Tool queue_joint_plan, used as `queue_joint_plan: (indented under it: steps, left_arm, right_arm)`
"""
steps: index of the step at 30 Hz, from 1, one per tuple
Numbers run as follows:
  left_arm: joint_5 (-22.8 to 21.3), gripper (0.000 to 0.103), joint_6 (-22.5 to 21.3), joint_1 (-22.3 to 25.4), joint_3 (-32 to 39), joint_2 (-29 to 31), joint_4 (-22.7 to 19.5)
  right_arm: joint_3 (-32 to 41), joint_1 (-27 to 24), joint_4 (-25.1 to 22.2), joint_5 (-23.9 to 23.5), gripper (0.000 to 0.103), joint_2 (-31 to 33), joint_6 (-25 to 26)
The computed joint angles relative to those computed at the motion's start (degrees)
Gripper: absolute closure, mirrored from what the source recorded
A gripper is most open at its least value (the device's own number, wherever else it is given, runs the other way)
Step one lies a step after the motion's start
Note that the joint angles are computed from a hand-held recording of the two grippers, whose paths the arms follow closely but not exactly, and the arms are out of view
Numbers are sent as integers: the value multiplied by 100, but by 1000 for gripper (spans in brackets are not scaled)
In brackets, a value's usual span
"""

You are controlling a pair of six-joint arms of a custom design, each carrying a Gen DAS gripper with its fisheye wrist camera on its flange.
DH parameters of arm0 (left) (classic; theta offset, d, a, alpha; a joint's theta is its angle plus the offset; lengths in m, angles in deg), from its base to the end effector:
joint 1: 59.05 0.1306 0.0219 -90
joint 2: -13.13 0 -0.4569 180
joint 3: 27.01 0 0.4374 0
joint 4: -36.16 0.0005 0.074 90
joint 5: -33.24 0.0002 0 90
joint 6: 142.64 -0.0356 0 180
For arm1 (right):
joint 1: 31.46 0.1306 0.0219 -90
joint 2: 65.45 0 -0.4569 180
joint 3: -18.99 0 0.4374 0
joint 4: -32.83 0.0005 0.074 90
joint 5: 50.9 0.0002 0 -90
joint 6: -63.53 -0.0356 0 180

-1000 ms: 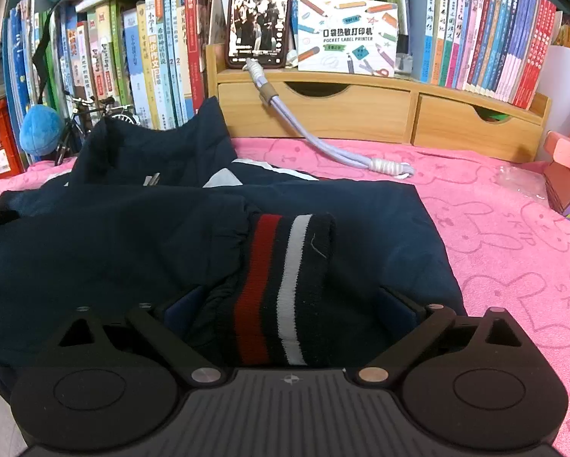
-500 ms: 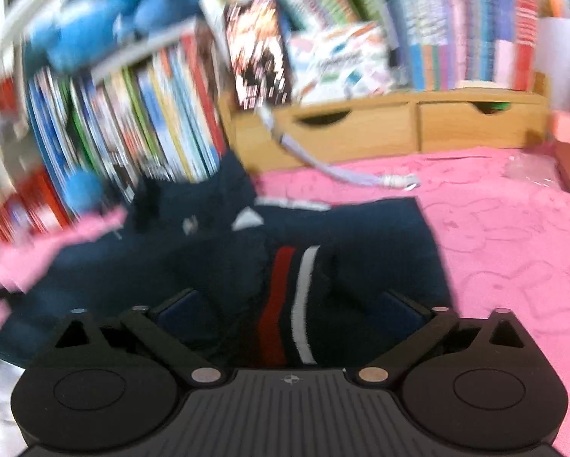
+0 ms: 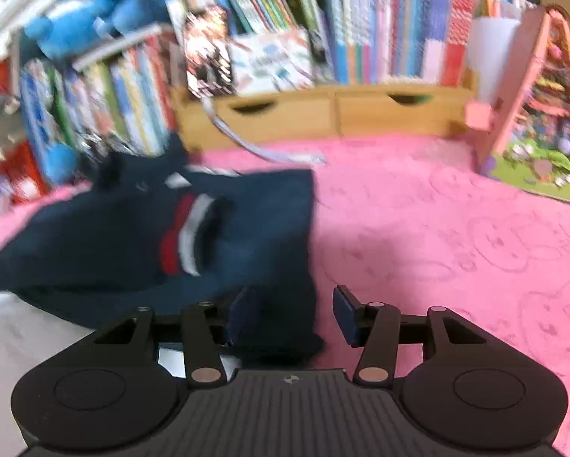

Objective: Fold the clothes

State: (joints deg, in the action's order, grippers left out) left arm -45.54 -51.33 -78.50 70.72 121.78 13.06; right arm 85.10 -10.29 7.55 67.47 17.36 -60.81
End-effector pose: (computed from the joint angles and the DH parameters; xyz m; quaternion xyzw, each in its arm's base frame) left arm 0.6459 -0.2360 0.4195 0.1838 0.8606 -0.1691 0.4439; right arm 0.4370 0.1505 0.3876 0.2006 0.8683 -0.0144 0.4533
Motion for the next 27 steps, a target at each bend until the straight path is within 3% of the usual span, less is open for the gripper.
queue_joint_plan:
  steps: [6,11,15,19,22,27]
  left_arm:
    - [216,21,-262,-278,-1,-19,97]
    - [175,21,-403,-410,204,207,-83]
    - [-91,20,-727,-459,127,287,-142]
    - [-260,17,-868,-518,180,323,-288]
    - [-450,13,-1042,-588,177,333,-323]
    - [-311,5,-789,-524,296,419,-505]
  right_arm:
    - [464,272,320,-394,50,467,396]
    - [1094,449,376,-515,50,1055,838]
    - [1380,445,203,-633,50,1409,885]
    - [1381,446,266,-613,49,1591,1006]
    - [1388,538,287,-343,48,1664,1237]
    - [1397,537,259,-349,48,1676,1206]
